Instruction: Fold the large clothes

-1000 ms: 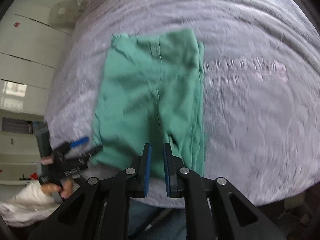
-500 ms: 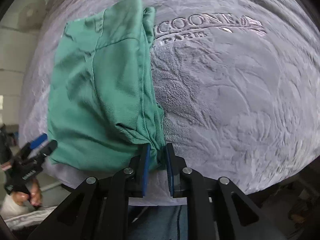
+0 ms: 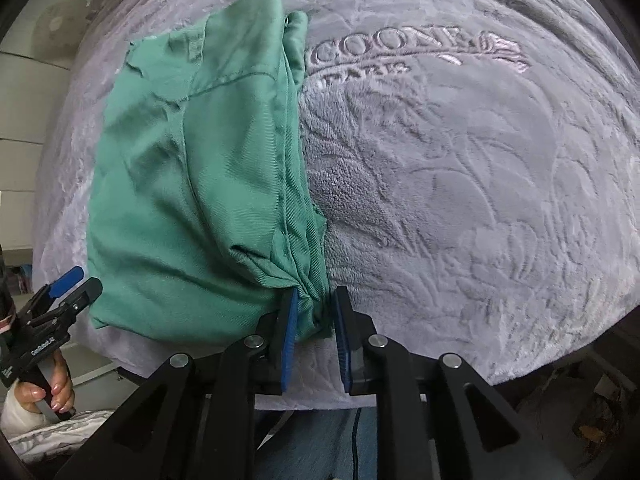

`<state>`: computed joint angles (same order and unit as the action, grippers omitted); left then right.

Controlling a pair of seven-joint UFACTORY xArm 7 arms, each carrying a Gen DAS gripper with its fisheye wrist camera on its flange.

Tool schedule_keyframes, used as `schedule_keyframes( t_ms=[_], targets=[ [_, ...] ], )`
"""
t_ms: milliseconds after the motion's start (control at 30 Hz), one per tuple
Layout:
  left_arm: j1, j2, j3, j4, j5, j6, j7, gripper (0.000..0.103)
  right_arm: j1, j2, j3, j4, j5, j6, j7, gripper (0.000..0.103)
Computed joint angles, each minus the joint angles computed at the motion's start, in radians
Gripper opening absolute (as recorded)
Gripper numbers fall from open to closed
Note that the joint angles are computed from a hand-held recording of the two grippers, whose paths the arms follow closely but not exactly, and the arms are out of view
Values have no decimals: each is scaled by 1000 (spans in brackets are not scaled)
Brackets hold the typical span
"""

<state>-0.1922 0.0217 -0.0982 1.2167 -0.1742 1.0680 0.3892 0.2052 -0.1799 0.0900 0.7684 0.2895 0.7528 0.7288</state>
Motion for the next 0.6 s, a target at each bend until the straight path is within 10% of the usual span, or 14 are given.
schedule_keyframes(
  t_ms=[200, 300, 600],
  targets=[
    [7, 23, 4, 55, 8, 31, -38, 88, -23, -109, 18, -18, -92, -67, 131, 22],
    [1, 40, -1, 80, 31, 56, -60, 88, -23, -80, 20, 24, -124, -112, 128, 49],
    [-6, 44, -2, 83, 65, 74, -85, 88, -13, 124, 13, 125, -177, 25, 111, 49]
  ],
)
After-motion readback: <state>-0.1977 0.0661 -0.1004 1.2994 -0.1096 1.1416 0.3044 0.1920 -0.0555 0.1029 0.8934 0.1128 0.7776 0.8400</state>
